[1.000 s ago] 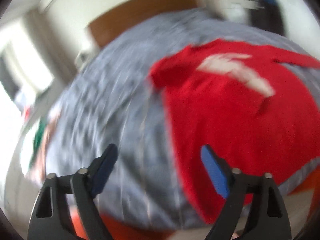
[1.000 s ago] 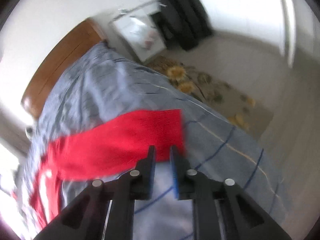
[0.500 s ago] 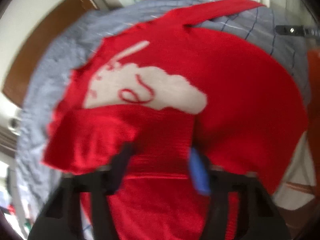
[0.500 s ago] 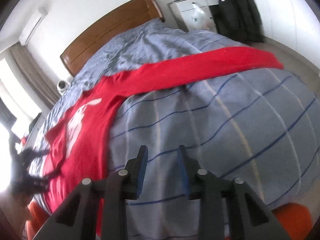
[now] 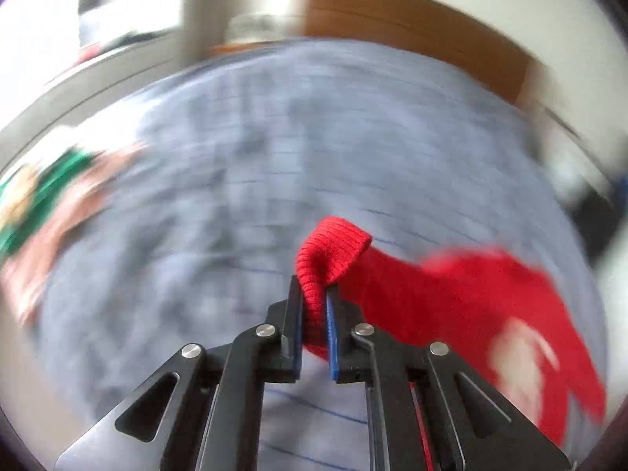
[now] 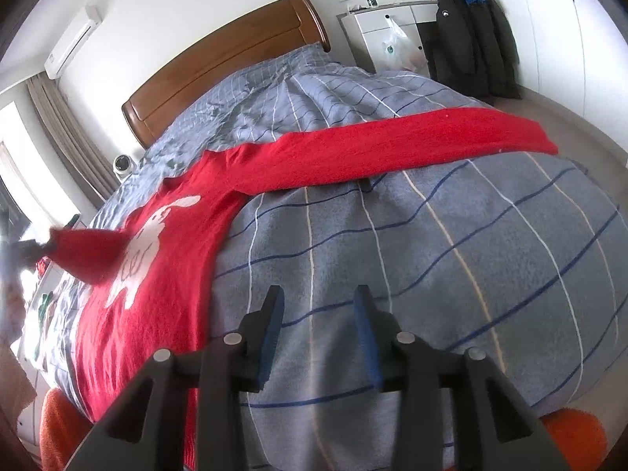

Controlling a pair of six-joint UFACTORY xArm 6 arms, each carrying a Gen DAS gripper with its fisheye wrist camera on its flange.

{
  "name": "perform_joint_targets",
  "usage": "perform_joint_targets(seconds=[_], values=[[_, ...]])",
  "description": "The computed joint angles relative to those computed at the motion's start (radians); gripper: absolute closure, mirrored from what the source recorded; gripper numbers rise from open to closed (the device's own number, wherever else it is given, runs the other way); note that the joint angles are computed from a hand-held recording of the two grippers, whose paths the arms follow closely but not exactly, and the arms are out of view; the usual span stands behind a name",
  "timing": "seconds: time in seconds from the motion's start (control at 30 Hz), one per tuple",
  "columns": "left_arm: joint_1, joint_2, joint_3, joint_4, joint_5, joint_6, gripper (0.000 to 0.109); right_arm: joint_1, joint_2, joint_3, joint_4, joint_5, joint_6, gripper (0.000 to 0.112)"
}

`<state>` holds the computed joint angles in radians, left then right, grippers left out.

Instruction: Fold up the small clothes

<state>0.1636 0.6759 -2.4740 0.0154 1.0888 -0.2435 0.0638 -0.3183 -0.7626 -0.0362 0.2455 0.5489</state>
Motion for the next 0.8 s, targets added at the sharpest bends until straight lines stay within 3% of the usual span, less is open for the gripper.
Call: perform_joint_targets(seconds=[0.1,0.2,0.37,0.8], values=[[0.055,-0.043,0.128,0.117,0.0,-0.14,0.101,0.002,0.01,-0.005,0.02,0.001,-0.015,0.075],[0.086,-0.128,0.322,0.135,-0.039,-0.16,0.101,0.006,0.021,-0.013,0.023,0.007,-0.021,0.075],[0.101,-0.168,0.448,0.16,-0.072,-0.188,0.101,0.012,0.036,-0.029,-0.016,0.027,-0.001,0.075],[0.098,-0.124,0.435,0.223,-0.08,-0.15,0.097,0.0,0.021,-0.012,-0.03,0.037,0.021,0.075]])
